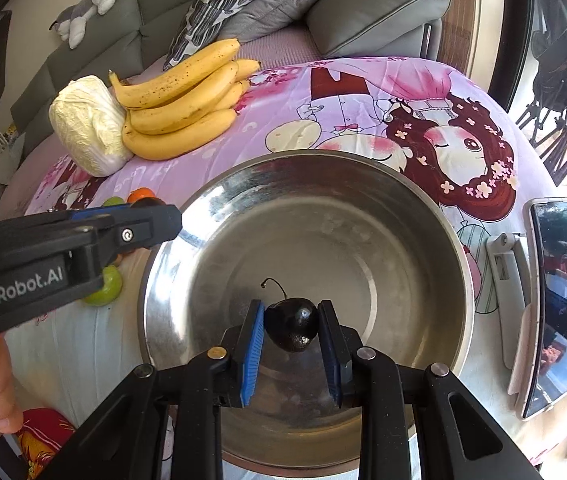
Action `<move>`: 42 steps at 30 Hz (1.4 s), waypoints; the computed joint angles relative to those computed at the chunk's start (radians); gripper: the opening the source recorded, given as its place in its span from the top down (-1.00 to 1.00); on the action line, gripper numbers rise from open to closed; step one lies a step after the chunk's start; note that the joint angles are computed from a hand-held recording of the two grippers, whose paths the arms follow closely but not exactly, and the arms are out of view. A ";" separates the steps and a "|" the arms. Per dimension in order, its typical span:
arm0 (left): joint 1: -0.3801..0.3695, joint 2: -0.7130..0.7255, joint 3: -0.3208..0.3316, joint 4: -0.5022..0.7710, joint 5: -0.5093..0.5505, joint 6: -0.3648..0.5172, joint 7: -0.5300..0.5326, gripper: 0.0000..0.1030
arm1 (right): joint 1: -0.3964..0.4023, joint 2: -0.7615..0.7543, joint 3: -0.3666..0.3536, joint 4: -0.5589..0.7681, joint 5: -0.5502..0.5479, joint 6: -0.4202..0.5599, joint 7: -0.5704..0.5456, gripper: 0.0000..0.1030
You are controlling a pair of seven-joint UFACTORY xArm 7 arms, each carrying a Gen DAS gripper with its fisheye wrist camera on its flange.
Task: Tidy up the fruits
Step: 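Carry the dark plum and black cherry in both tools over the steel bowl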
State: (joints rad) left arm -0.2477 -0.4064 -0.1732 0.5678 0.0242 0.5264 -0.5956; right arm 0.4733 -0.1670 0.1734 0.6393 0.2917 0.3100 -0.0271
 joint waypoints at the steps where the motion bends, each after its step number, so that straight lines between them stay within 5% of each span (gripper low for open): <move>1: -0.003 0.016 0.003 0.002 -0.006 -0.007 0.005 0.42 | -0.003 0.009 0.001 0.005 -0.006 -0.001 0.006 0.44; 19: -0.013 0.159 0.043 0.010 -0.093 -0.088 0.080 0.42 | -0.071 0.170 0.020 0.121 -0.143 -0.029 0.106 0.43; 36: -0.003 0.156 0.034 -0.001 -0.064 -0.104 0.057 0.42 | -0.076 0.241 0.026 0.185 -0.239 -0.017 0.170 0.43; 42: 0.007 0.142 0.028 -0.008 -0.040 -0.098 0.037 0.28 | -0.076 0.234 0.027 0.187 -0.245 -0.008 0.178 0.39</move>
